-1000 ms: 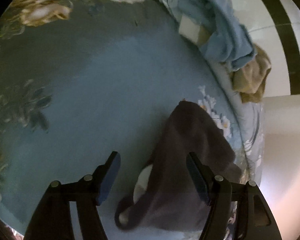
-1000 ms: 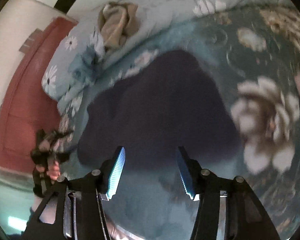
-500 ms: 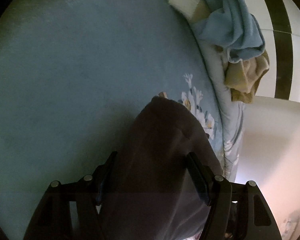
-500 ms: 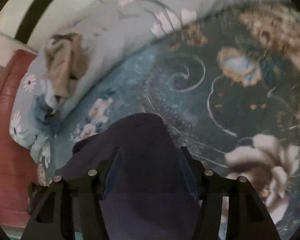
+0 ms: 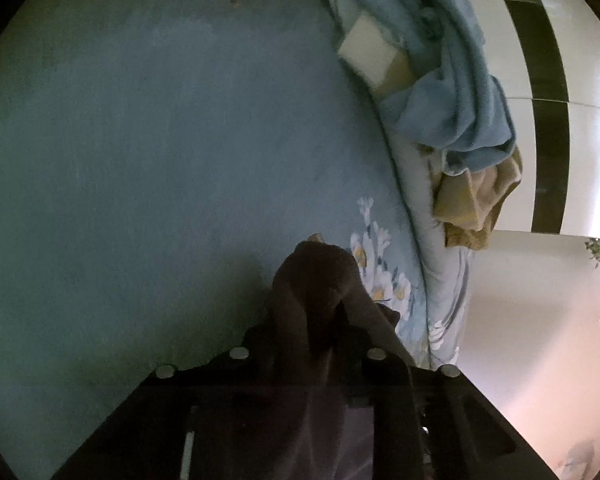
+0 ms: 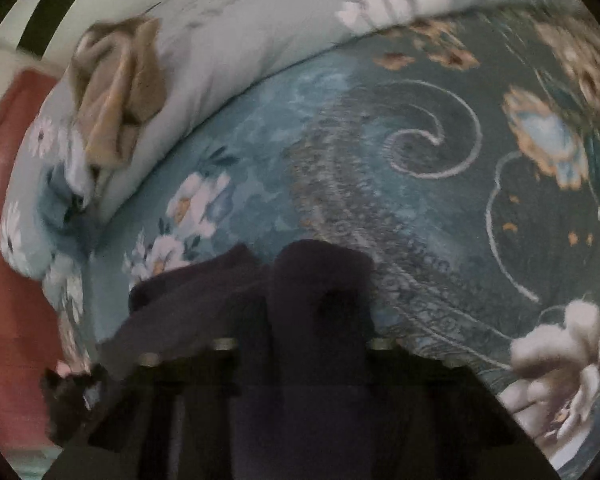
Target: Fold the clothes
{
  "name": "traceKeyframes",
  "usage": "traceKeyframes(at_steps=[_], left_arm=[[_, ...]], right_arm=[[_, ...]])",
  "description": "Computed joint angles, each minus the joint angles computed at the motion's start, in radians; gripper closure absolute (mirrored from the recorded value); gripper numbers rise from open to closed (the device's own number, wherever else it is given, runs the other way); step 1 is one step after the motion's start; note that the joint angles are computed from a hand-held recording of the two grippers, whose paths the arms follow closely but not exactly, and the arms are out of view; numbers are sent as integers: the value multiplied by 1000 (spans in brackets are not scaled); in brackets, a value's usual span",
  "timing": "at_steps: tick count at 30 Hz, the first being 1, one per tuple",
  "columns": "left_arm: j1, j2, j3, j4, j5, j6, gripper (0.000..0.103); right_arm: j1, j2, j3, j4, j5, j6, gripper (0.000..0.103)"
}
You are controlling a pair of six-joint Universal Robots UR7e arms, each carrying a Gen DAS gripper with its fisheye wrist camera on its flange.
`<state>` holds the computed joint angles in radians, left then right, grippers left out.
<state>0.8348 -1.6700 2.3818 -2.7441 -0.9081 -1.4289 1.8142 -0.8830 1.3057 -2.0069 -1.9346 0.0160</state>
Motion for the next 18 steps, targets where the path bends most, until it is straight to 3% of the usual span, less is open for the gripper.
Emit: traceKeyframes(at_steps=[6, 8, 11, 14, 16, 18], left_arm=[[-85, -39, -37, 46, 106, 147, 86], [-78, -29, -59, 33, 119, 210, 86], [-5, 7, -95, 34, 83, 225, 86], [55, 25, -91, 89, 27, 187, 86], [92, 19, -78, 127, -16, 156, 86], [110, 14, -58, 87, -44, 146, 86]], right_arm=[[22, -32, 1, -82, 82, -58, 95], [28, -36, -3, -113, 113, -76, 95], [32, -16, -23, -158, 114, -74, 95], [23, 28, -53, -135, 59, -47, 95], [9, 54, -59, -102, 5, -7, 95], [-14, 65, -47, -83, -16, 58, 95]])
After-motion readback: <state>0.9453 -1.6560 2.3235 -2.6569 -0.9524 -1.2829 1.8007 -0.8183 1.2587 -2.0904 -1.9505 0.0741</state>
